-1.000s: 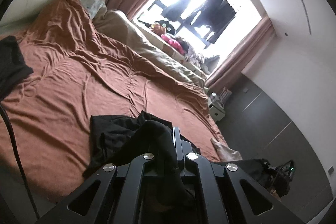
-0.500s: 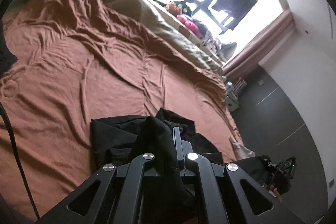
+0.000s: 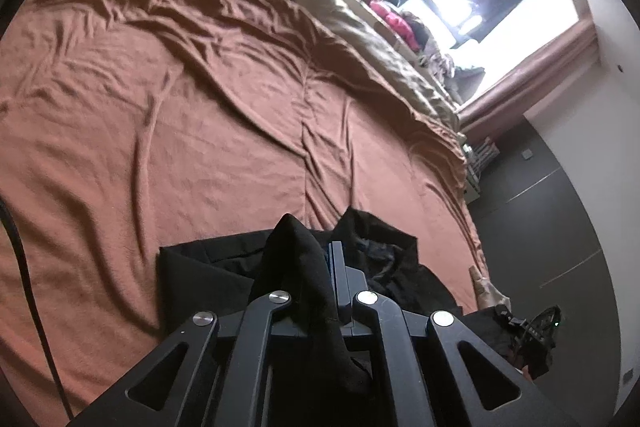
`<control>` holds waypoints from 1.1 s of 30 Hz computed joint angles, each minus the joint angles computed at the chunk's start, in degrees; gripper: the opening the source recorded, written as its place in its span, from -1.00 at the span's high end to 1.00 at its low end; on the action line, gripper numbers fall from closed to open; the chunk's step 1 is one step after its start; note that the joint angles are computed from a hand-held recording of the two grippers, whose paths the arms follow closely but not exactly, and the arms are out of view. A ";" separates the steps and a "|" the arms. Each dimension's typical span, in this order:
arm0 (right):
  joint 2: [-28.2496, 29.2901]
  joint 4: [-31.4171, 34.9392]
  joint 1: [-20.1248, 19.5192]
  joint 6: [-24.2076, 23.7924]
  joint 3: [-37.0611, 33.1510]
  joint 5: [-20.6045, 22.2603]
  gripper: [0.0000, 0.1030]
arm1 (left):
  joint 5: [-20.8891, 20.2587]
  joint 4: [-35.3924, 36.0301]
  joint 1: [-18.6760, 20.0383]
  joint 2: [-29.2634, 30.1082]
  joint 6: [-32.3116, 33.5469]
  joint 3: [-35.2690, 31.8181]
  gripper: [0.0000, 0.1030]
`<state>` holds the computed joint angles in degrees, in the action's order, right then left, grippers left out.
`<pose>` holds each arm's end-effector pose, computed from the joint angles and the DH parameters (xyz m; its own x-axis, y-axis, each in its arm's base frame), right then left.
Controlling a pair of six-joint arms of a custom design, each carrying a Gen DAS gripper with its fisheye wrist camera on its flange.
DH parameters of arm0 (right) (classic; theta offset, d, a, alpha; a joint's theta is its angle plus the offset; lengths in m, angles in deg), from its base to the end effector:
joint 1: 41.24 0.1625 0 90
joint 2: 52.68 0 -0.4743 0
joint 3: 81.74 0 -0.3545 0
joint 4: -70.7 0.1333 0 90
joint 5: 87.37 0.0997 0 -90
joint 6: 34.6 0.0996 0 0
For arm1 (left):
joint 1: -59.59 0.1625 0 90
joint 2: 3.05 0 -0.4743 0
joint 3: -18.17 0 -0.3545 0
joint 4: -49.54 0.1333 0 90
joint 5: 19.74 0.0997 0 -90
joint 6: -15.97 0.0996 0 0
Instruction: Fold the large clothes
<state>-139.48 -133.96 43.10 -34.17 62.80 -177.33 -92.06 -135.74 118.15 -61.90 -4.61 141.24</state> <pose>0.0978 -0.3650 0.3655 -0.9948 0.1021 -0.0067 0.0613 0.5424 -0.8379 -0.1389 -0.5408 0.2193 -0.9946 0.0832 -0.0622 0.1038 0.8119 -0.5745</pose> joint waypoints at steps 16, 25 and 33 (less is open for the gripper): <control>-2.62 2.23 2.79 1.24 0.08 -2.79 -0.87 | 6.00 1.66 -2.14 -3.13 -0.61 1.62 -0.60; -2.37 11.43 9.17 0.80 -3.41 -18.34 -0.86 | 10.41 7.76 -0.95 -1.22 -1.20 2.77 -0.55; 0.36 18.07 11.70 0.14 -5.85 -24.02 0.35 | 12.45 9.70 -0.10 1.12 -1.96 5.66 0.26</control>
<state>-139.11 -115.89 54.80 -34.02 56.95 -201.35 -79.61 -126.04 118.05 -60.77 -6.57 146.90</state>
